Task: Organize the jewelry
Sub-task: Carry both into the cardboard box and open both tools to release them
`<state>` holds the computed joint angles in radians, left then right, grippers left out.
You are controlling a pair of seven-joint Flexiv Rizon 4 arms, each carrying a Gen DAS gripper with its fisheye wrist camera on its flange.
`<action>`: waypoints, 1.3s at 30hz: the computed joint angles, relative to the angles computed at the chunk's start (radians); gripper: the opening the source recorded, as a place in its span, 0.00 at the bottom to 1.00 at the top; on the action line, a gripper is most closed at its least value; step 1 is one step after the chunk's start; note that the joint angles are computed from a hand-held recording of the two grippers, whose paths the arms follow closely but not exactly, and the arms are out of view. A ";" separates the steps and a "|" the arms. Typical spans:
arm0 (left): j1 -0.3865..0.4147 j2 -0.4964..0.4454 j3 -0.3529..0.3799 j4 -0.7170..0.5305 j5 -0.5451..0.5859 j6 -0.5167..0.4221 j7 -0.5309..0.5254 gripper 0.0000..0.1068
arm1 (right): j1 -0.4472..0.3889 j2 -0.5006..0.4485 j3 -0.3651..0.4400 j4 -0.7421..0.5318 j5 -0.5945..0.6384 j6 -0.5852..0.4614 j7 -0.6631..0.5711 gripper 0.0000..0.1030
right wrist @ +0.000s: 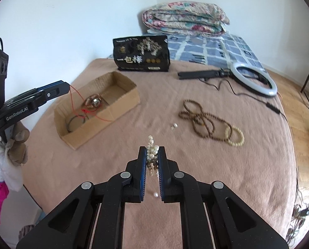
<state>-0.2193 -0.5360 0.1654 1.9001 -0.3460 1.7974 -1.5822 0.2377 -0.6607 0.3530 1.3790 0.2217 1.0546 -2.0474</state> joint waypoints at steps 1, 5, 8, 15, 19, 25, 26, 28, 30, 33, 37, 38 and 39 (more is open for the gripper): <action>0.001 0.006 0.007 0.006 0.001 0.004 0.000 0.28 | 0.005 -0.003 0.001 -0.007 -0.003 0.001 -0.001 0.09; 0.006 0.020 0.030 0.026 -0.005 0.015 0.003 0.28 | 0.035 -0.019 0.003 -0.046 -0.019 -0.006 0.002 0.09; 0.026 0.029 0.028 0.044 -0.007 0.027 0.008 0.28 | 0.052 -0.040 0.012 -0.089 -0.019 -0.023 0.002 0.09; 0.085 0.040 0.004 0.078 -0.012 0.052 0.021 0.28 | 0.104 -0.094 0.018 -0.186 -0.021 -0.067 0.005 0.08; 0.115 0.036 -0.010 0.086 -0.013 0.057 0.030 0.28 | 0.145 -0.128 0.008 -0.235 -0.034 -0.075 0.011 0.08; 0.159 0.026 -0.036 0.102 -0.008 0.065 0.036 0.28 | 0.192 -0.176 -0.005 -0.295 -0.056 -0.090 0.028 0.08; 0.162 0.024 -0.039 0.102 -0.008 0.064 0.035 0.28 | 0.199 -0.186 -0.007 -0.307 -0.060 -0.093 0.032 0.08; 0.181 0.019 -0.054 0.104 -0.003 0.066 0.032 0.28 | 0.211 -0.207 -0.009 -0.333 -0.064 -0.103 0.042 0.08; 0.207 0.016 -0.077 0.107 0.007 0.069 0.026 0.28 | 0.220 -0.224 -0.011 -0.356 -0.067 -0.111 0.048 0.08; 0.232 0.006 -0.101 0.105 0.023 0.070 0.021 0.28 | 0.234 -0.254 -0.015 -0.397 -0.072 -0.128 0.057 0.08; 0.283 -0.009 -0.155 0.096 0.053 0.071 0.008 0.28 | 0.256 -0.294 -0.029 -0.456 -0.085 -0.153 0.073 0.08; 0.294 -0.011 -0.166 0.094 0.060 0.071 0.004 0.28 | 0.261 -0.306 -0.033 -0.474 -0.088 -0.162 0.076 0.08; 0.300 -0.016 -0.173 0.089 0.065 0.069 0.001 0.28 | 0.265 -0.315 -0.036 -0.487 -0.090 -0.167 0.080 0.08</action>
<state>0.0803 -0.5518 -0.0072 1.9896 -0.2807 1.8660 -1.5810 0.5029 -0.9757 0.3166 0.8921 0.1317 0.8880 -1.9677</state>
